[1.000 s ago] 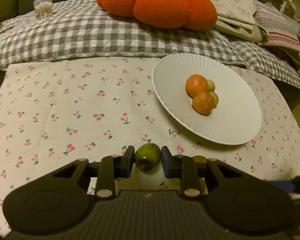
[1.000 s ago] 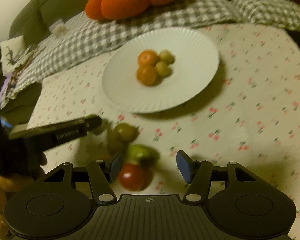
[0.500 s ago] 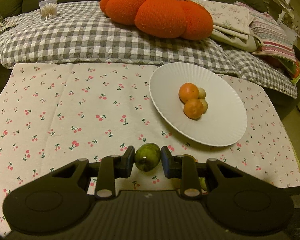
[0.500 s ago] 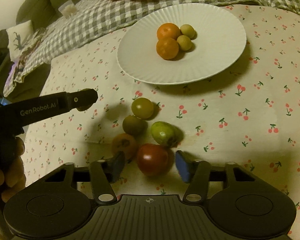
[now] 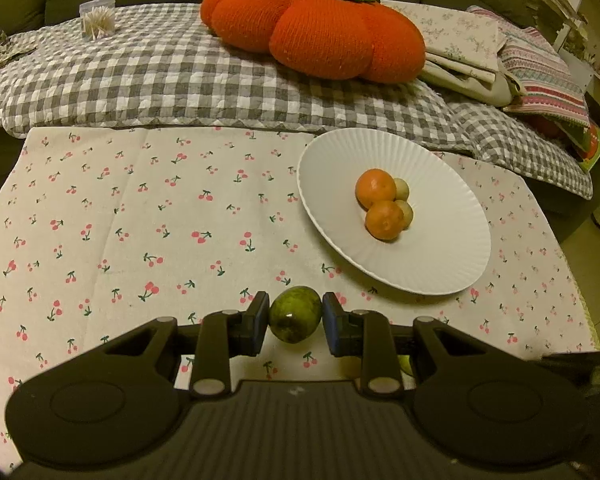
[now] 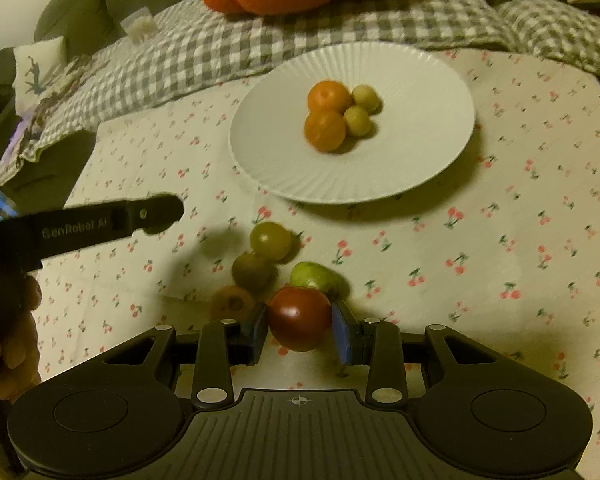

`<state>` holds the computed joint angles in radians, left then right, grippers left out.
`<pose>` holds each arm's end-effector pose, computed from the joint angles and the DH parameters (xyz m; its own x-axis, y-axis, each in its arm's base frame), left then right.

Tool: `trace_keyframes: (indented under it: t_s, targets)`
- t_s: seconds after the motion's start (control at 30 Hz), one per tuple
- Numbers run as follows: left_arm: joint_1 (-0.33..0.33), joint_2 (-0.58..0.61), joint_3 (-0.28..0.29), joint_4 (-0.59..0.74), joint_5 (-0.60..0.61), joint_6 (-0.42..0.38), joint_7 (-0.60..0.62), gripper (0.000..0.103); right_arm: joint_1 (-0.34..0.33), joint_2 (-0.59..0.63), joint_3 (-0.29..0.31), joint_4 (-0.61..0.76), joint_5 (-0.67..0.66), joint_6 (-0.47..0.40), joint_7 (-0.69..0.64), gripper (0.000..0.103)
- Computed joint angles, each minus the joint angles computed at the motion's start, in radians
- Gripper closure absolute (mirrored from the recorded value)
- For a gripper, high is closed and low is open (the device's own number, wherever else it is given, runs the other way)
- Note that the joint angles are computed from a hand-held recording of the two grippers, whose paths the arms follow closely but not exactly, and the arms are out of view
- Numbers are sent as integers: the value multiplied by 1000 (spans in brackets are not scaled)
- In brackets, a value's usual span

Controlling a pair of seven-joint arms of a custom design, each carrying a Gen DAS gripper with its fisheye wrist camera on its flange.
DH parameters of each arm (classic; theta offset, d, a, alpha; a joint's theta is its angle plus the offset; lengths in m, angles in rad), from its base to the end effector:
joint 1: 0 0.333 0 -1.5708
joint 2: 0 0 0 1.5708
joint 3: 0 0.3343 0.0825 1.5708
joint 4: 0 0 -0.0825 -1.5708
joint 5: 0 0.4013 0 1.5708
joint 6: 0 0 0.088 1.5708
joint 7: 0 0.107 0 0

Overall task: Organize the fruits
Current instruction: 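Grasp the red tomato with the right gripper, then release the green fruit onto the plate with the left gripper while the right carries the tomato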

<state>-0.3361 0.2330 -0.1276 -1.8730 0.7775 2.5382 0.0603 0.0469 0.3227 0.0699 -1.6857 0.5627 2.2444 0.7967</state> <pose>0.5958 -0.3010 0.4437 0.4118 -0.8895 0.1981 -0.6699 -0.4429 -0.5959 0.6892 0.0912 0.4499 0.5806 -0.7712 -0.2611 -0.7797 -0.4343 -0.4510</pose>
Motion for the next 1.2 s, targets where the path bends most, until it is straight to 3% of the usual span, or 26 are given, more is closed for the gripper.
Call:
trace_keyframes:
  t_s: [0.53, 1.2]
  targets:
    - [-1, 0, 9, 16, 49, 19, -41, 76, -23, 1, 7, 36, 65, 48, -37, 70]
    - [-17, 99, 58, 123, 117, 119, -13, 76, -39, 82, 13, 158, 66, 104, 27, 70]
